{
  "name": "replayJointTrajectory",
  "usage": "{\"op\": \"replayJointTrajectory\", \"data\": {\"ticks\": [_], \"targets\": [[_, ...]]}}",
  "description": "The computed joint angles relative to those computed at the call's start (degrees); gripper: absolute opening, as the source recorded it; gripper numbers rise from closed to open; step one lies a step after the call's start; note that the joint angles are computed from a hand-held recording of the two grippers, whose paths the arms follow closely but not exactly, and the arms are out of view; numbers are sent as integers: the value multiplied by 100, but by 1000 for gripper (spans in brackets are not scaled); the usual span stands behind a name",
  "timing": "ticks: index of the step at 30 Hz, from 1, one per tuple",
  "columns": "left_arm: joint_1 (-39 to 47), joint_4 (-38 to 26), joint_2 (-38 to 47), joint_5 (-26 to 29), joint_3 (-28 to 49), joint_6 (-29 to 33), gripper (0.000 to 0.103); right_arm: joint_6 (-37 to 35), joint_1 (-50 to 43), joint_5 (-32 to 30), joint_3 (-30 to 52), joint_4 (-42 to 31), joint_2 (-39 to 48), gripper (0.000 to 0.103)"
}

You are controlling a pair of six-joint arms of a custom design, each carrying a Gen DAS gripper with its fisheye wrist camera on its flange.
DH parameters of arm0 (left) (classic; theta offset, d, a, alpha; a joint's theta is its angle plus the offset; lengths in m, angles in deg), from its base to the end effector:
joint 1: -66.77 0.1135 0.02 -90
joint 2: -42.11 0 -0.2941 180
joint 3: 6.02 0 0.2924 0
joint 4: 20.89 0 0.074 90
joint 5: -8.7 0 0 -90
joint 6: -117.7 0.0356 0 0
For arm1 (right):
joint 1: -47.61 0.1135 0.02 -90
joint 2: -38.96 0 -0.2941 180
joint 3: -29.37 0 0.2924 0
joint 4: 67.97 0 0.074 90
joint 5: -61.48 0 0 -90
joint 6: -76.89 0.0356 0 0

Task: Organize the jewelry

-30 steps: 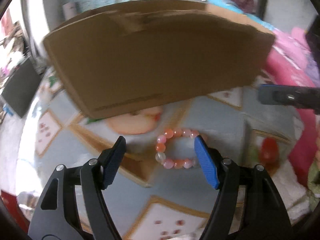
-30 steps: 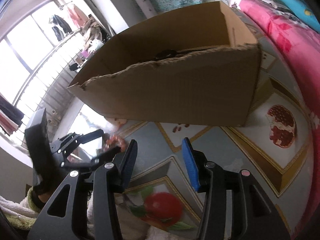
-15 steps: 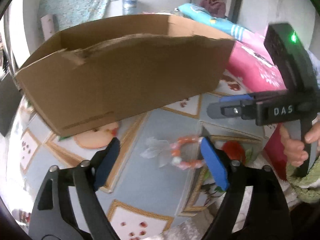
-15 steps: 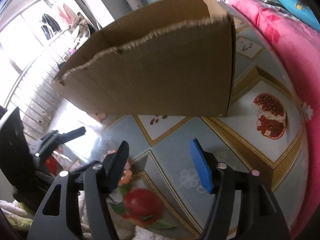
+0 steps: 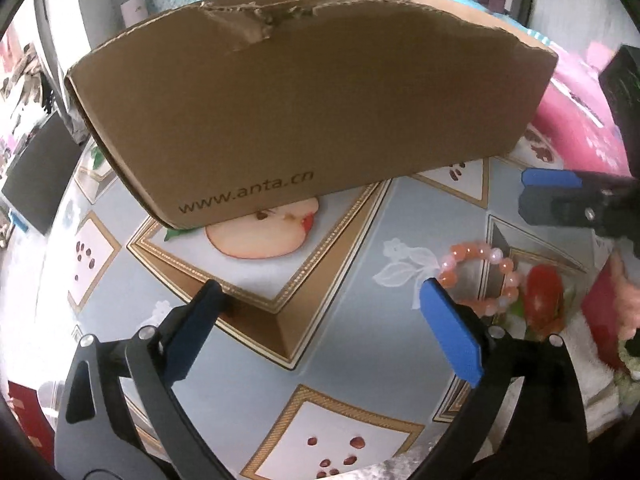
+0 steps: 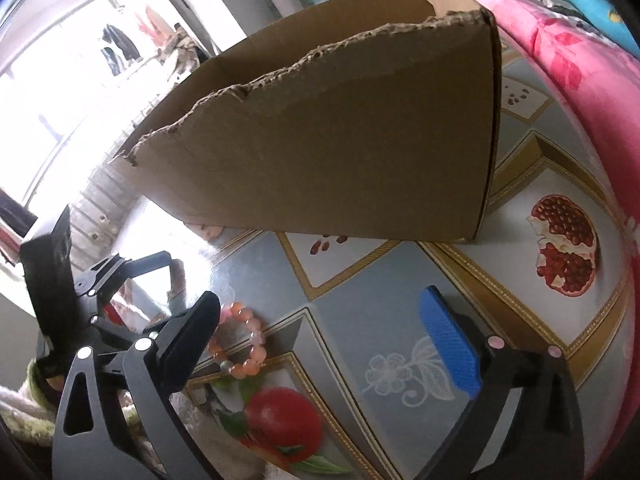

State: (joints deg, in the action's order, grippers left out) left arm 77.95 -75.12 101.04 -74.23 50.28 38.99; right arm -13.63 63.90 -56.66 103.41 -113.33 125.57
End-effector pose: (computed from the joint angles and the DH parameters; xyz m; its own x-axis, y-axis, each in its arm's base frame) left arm 0.2168 0.0384 0.2604 -0.8303 0.0339 -0.5563 0.0369 0.9993 0.0060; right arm 0.3254 0.1126 0.2541 -0.8089 -0.2447 -0.5346 -0.4951 0.7740 0.3948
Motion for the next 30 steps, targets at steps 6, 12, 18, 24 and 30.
{"op": "replayJointTrajectory", "data": {"ticks": [6, 12, 18, 24, 30], "targets": [[-101, -44, 145, -148, 120, -198, 95, -91, -56, -162, 240, -344, 173, 97], [-225, -67, 266, -256, 214, -340, 95, -188, 73, -39, 580, -770, 387, 97], [-471, -5, 352, -407, 233, -566, 95, -210, -66, -379, 650, -885, 496, 97], [-621, 88, 544, -499, 315, -708, 95, -165, -37, -414, 573, -754, 476, 97], [-686, 104, 581, -550, 327, -778, 95, -159, -153, -524, 577, -764, 483, 97]]}}
